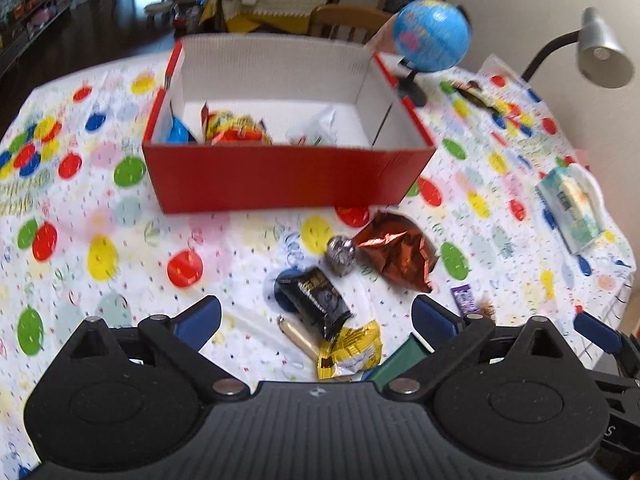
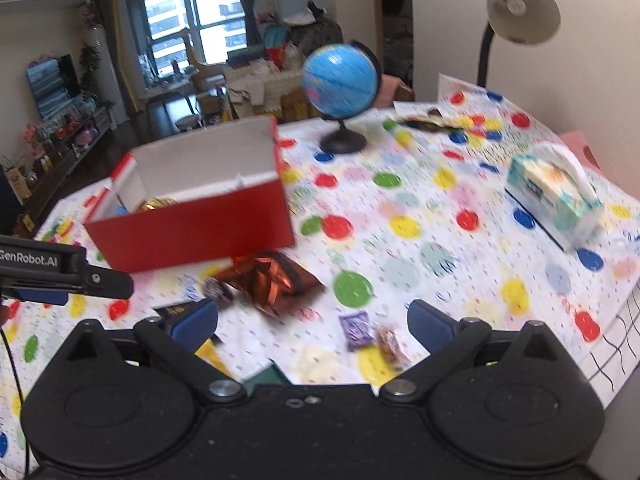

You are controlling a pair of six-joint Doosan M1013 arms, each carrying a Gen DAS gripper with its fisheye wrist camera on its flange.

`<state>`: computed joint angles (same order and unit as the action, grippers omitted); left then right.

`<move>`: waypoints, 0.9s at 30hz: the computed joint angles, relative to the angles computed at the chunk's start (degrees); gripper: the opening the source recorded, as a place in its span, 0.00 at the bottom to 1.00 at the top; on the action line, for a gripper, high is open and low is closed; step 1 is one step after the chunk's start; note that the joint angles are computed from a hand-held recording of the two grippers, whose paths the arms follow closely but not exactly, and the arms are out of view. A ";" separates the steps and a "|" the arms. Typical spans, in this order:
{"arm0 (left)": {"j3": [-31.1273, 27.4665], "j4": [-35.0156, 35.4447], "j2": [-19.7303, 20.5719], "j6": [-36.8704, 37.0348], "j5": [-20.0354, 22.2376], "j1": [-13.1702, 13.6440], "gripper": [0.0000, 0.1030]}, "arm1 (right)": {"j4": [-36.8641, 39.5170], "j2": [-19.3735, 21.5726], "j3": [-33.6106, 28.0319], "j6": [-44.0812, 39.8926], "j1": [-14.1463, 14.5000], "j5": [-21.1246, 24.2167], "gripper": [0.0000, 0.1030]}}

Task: Organize snacks
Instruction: 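Grasp the black packet with left tool while right tool grasps small candy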

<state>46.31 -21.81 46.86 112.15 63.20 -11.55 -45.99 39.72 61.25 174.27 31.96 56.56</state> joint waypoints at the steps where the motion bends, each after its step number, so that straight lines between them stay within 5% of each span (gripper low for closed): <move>1: -0.11 0.96 0.25 -1.19 -0.09 -0.23 0.99 | 0.24 -0.03 0.41 0.00 -0.14 0.10 0.98; 7: -1.95 6.20 2.34 -7.51 1.38 -1.52 0.99 | 2.62 -0.55 3.86 -0.48 -1.12 -0.90 0.93; 11: -3.43 8.85 3.74 -11.35 2.49 -2.27 0.99 | 5.26 -0.69 5.40 -2.62 -2.18 -1.70 0.77; 20: -11.63 11.27 9.14 -21.98 10.37 -2.66 0.99 | 10.61 -0.17 6.65 -9.17 -4.51 -4.49 0.62; 27: -13.99 11.73 10.63 -22.39 11.34 -3.24 0.98 | 11.82 0.23 6.57 -13.60 -5.43 -5.98 0.49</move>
